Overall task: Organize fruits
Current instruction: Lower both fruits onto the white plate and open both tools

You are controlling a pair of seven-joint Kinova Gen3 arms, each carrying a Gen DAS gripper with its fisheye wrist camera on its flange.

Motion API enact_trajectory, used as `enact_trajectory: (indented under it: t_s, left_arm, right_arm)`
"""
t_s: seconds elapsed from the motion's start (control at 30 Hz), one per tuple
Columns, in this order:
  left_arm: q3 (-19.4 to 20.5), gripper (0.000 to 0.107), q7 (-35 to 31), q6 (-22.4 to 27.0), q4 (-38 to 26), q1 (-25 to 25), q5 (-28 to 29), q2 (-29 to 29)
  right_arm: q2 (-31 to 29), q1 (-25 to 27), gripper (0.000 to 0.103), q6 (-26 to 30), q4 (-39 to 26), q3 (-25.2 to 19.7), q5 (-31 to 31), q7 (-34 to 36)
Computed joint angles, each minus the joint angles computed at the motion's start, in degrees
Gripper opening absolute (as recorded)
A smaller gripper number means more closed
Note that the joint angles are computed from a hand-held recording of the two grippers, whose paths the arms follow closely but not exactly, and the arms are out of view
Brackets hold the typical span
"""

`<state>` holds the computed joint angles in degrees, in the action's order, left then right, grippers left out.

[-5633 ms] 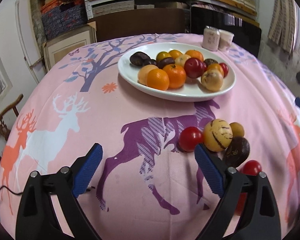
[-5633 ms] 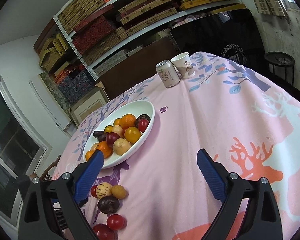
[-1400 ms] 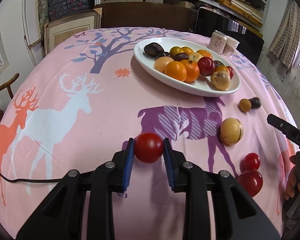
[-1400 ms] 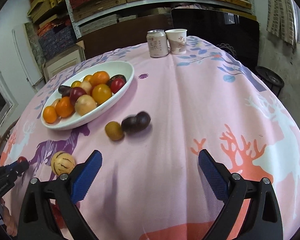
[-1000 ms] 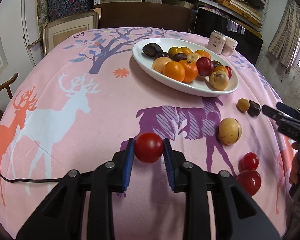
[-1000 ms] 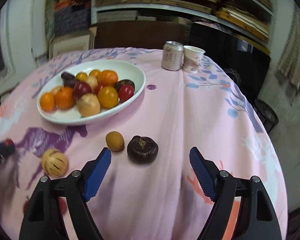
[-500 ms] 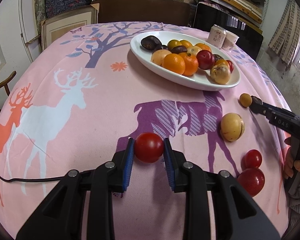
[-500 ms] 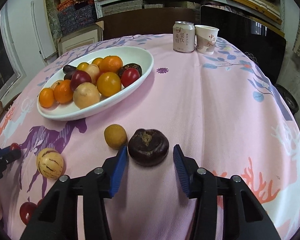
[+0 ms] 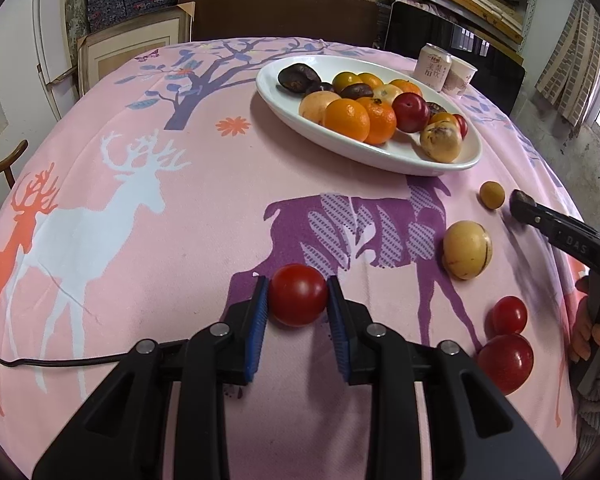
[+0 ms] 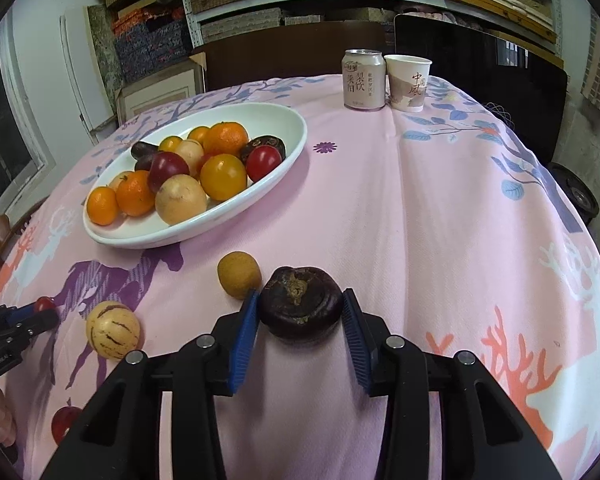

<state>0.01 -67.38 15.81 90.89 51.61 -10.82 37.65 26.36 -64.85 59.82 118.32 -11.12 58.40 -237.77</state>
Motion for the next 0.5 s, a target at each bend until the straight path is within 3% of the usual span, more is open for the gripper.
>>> enact_trajectory:
  t_s: [0.2, 0.27, 0.33, 0.4, 0.5]
  left_arm:
    - [-2.4, 0.028, 1.4, -1.8, 1.1, 2.0, -0.4, -0.6]
    - [-4.7, 0.028, 2.8, -3.9, 2.3, 3.8, -0.5, -1.6]
    - [-4.5, 0.028, 2.8, -5.2, 2.6, 3.3, -0.4, -2.5]
    - [-3.0, 0.028, 1.1, -3.7, 0.0, 2.0, 0.1, -2.9]
    - [-5.4, 0.028, 2.0, -2.0, -4.8, 3.5, -1.5, -2.6]
  right_arm:
    - [0.6, -1.6, 0.043, 1.2, -0.9, -0.3, 0.3, -1.5]
    - [0.4, -2.9, 0.043, 2.5, -0.9, -0.3, 0.8, -3.2]
    - [-0.2, -4.8, 0.042, 4.9, -0.6, -0.6, 1.6, -5.9]
    - [-1.4, -6.1, 0.042, 7.7, -0.3, -0.9, 2.3, -8.0]
    - [-4.3, -5.4, 0.042, 12.1, -1.1, -2.0, 3.4, -6.2]
